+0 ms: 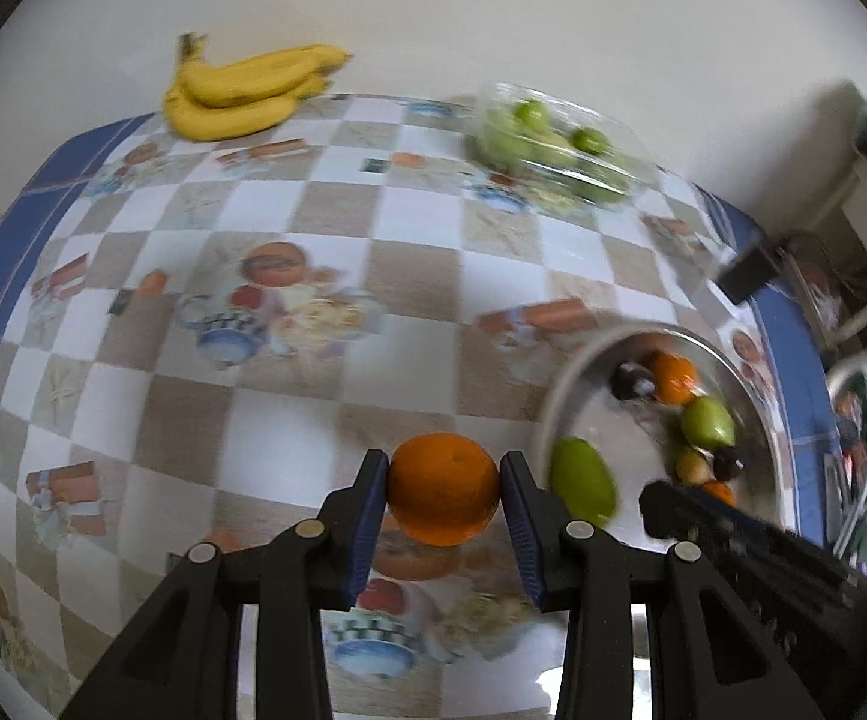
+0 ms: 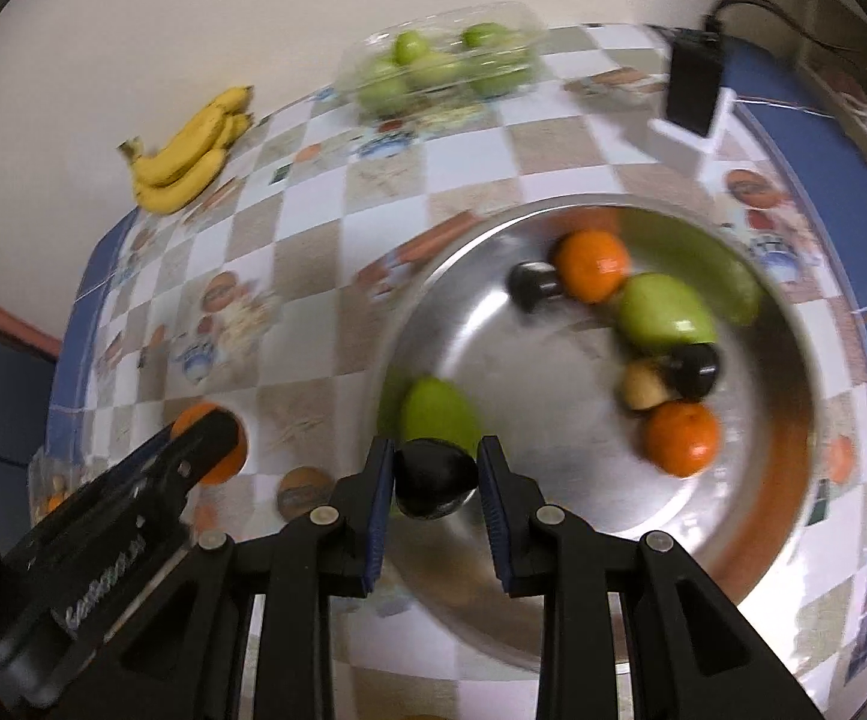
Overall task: Organize fruits
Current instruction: 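Lift the orange and dark fruit and carry them over the basin with both tools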
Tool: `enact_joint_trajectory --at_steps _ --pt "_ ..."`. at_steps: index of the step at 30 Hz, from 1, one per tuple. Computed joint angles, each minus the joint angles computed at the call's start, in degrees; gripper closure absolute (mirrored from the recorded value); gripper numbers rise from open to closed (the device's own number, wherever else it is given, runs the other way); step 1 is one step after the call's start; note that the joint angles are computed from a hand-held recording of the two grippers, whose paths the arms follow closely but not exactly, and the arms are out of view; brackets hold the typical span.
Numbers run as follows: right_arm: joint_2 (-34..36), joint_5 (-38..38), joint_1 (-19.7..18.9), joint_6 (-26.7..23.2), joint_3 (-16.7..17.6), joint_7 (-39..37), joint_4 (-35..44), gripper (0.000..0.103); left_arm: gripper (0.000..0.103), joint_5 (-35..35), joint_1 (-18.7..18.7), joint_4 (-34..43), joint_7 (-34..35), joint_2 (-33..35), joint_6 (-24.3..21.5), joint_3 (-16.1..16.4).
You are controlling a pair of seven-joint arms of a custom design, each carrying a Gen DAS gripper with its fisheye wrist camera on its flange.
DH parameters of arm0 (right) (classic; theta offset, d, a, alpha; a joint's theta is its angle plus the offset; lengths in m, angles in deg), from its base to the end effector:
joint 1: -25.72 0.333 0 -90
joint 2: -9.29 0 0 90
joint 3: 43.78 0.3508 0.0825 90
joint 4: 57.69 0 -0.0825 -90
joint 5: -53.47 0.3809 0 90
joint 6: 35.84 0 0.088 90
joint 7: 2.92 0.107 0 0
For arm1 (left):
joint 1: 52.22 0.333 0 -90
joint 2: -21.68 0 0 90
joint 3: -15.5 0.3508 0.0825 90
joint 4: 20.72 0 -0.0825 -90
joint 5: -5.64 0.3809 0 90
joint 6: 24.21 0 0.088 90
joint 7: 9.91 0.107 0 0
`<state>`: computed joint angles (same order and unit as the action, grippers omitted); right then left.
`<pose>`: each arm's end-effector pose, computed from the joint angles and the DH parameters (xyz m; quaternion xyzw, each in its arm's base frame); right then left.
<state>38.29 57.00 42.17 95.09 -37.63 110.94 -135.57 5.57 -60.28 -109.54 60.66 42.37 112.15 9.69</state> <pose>0.7030 0.2734 0.5080 -0.6634 0.7165 -0.0303 0.2133 0.6961 -0.1599 0.5280 -0.7252 0.6477 -0.2132 0.0956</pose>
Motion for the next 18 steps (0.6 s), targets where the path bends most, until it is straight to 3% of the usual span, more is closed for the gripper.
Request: enact_joint_trajectory --at_steps 7,18 --pt "-3.3 -0.8 -1.6 1.6 -1.6 3.5 -4.8 0.073 0.062 -0.6 -1.9 1.9 4.6 1.2 -1.4 -2.0" --pt "-3.5 -0.1 -2.9 1.5 -0.8 2.8 -5.5 0.073 0.062 -1.4 -3.8 3.7 7.1 2.6 -3.7 -2.3"
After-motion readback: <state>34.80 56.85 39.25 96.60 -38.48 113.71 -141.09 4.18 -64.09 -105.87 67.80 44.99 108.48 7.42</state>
